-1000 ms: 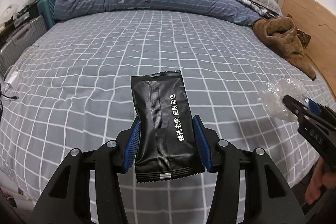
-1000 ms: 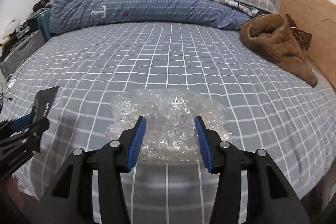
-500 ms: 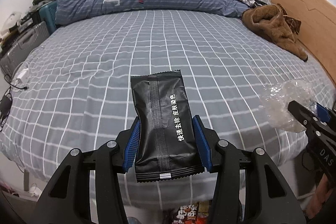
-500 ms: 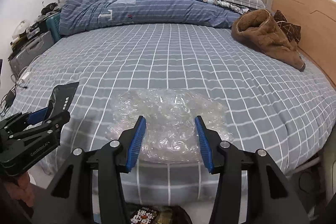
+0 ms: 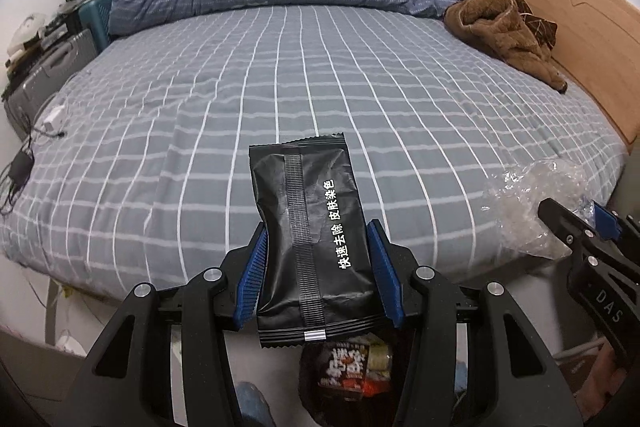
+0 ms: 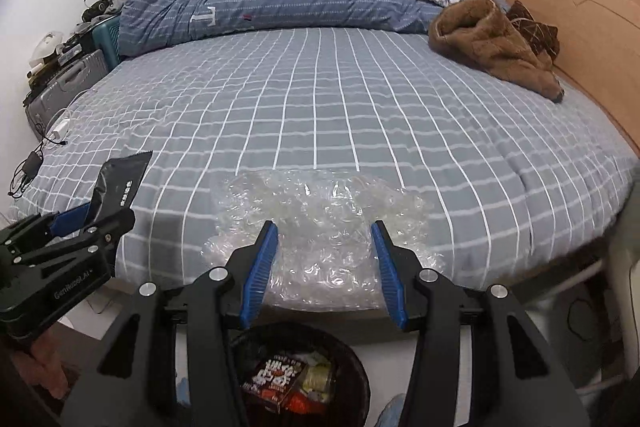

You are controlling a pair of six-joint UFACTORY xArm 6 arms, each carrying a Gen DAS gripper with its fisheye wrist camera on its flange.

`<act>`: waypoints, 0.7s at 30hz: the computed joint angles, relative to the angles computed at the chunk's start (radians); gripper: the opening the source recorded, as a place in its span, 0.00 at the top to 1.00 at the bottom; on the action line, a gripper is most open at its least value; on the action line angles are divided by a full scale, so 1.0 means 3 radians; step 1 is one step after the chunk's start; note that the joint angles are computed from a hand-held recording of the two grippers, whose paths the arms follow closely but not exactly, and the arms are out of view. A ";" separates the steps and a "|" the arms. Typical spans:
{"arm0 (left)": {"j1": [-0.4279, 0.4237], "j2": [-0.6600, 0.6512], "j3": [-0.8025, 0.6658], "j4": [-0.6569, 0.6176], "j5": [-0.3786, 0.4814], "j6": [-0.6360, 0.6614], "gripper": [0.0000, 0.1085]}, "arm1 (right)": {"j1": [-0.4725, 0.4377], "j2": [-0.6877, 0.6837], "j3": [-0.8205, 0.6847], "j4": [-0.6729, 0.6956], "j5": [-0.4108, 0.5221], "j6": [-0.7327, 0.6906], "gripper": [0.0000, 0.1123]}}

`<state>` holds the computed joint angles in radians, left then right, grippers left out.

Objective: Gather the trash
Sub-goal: 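Lift and carry the sachet and bubble-wrap bag in both tools over the bin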

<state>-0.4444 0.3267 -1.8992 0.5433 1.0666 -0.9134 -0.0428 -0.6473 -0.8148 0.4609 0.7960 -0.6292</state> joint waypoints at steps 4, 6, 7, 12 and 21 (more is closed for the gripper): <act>-0.0101 -0.0148 0.0222 -0.0021 0.0004 -0.0138 0.55 | -0.0145 -0.0222 0.0135 0.0052 0.0197 -0.0069 0.59; -0.0167 -0.0193 0.0270 -0.0006 0.0030 -0.0191 0.55 | -0.0230 -0.0342 0.0197 0.0082 0.0310 -0.0108 0.59; -0.0192 -0.0204 0.0273 0.0001 0.0049 -0.0204 0.55 | -0.0264 -0.0383 0.0213 0.0089 0.0357 -0.0127 0.59; -0.0372 -0.0232 0.0234 0.0053 0.0221 -0.0236 0.55 | -0.0506 -0.0604 0.0281 0.0143 0.0645 -0.0231 0.59; -0.0588 -0.0469 0.0606 0.0027 0.0258 -0.0435 0.55 | -0.0880 -0.0932 0.0475 0.0178 0.1031 -0.0476 0.59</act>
